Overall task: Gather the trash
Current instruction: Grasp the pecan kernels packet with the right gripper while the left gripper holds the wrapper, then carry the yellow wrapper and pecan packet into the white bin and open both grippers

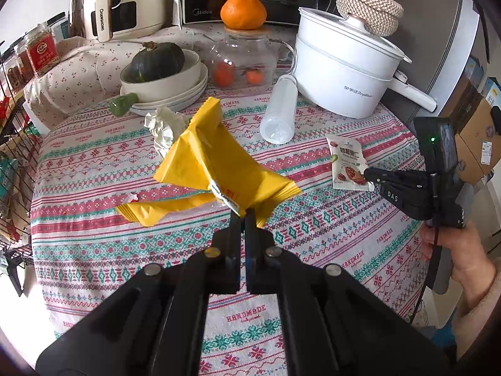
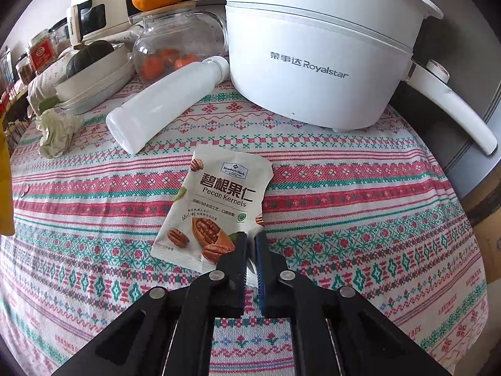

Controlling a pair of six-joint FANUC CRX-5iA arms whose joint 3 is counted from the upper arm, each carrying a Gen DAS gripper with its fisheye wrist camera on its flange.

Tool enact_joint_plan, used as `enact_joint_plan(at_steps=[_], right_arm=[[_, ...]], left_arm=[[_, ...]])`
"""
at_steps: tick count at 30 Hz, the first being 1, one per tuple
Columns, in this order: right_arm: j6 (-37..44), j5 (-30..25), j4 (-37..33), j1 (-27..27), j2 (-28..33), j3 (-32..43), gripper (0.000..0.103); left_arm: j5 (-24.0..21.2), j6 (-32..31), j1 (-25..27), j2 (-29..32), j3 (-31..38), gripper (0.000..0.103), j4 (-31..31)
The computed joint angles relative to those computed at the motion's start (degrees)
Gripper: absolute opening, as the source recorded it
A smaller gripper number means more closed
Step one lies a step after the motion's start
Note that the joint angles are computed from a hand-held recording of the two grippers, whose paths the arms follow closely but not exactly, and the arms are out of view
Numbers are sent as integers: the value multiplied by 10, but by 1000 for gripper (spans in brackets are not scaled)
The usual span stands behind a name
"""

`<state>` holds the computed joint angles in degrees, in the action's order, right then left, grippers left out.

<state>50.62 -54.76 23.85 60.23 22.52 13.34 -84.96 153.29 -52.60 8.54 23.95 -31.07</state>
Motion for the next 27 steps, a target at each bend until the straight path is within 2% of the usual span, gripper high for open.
enact_joint_plan(at_steps=[6, 11, 17, 21, 24, 27], right_arm=[[10, 20, -63, -17, -95, -62, 3], [-15, 31, -82, -25, -172, -114, 3], [-47, 14, -55, -16, -249, -171, 3], [-73, 13, -33, -7, -310, -222, 3], [-86, 8, -44, -10, -356, -250, 3], [-112, -13, -23, -2, -394, -277, 3]], left_arm=[[-8, 12, -27, 23, 44, 2, -13], [-14, 8, -60, 50, 91, 2, -29], [-2, -2, -85, 83, 134, 2, -23], [-3, -28, -101, 111, 172, 2, -22], [-4, -51, -110, 132, 200, 2, -22], [1, -78, -116, 152, 226, 2, -16]])
